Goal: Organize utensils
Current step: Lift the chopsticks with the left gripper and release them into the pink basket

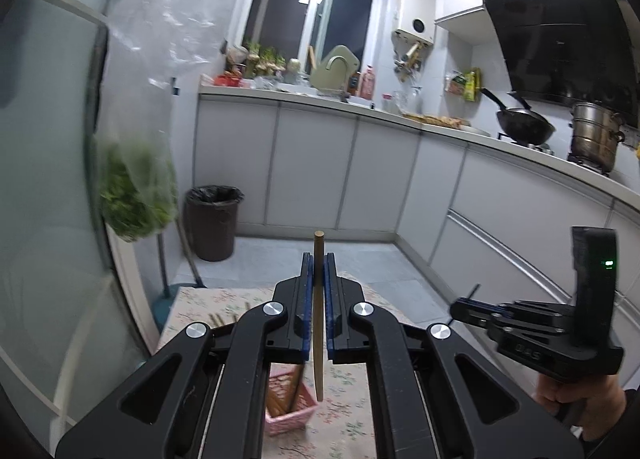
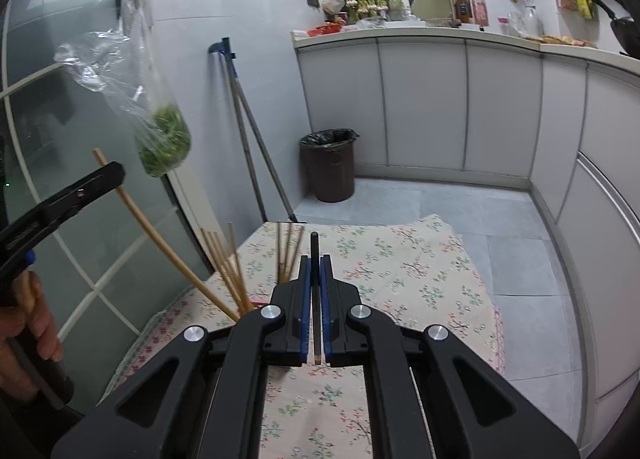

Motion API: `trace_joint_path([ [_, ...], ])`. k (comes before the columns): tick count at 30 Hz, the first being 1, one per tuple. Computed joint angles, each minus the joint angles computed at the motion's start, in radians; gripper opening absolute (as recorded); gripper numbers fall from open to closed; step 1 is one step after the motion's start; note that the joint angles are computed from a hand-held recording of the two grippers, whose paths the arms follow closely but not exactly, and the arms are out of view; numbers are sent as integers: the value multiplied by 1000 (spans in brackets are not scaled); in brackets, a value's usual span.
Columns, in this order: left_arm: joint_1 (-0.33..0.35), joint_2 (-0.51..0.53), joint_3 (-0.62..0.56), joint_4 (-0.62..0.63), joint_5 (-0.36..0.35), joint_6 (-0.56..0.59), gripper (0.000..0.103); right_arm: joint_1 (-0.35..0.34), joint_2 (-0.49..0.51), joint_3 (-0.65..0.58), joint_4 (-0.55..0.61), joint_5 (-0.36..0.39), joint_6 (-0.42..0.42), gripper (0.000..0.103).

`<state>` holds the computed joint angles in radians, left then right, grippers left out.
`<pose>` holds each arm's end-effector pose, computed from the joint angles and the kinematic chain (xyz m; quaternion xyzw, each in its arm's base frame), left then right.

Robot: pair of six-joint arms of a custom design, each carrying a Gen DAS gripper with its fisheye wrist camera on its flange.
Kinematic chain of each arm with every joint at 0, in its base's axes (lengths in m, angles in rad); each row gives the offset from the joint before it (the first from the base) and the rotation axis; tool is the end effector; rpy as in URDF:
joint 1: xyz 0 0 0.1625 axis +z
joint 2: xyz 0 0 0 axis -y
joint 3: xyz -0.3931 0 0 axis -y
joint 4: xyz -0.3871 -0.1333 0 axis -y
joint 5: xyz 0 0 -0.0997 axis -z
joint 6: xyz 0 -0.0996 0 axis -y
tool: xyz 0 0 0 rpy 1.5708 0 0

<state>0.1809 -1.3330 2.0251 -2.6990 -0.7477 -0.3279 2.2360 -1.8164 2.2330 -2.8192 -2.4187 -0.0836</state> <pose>-0.4642 -0.2947 0.2782 0.3785 0.8154 -0.4252 0.1050 0.2771 -0.2583 0.4165 0.1502 -0.8368 0.4607 0.2549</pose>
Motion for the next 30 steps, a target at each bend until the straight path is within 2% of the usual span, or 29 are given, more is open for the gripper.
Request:
trace_joint_path([
  [3, 11, 2, 5, 8, 33, 4, 4, 5, 21, -4, -18, 13, -3, 4],
  [16, 83, 57, 7, 30, 36, -5, 4, -12, 86, -10, -73, 62, -2, 4],
  [30, 148, 103, -30, 126, -36, -38, 4, -44, 100, 0, -77, 77, 11, 4],
])
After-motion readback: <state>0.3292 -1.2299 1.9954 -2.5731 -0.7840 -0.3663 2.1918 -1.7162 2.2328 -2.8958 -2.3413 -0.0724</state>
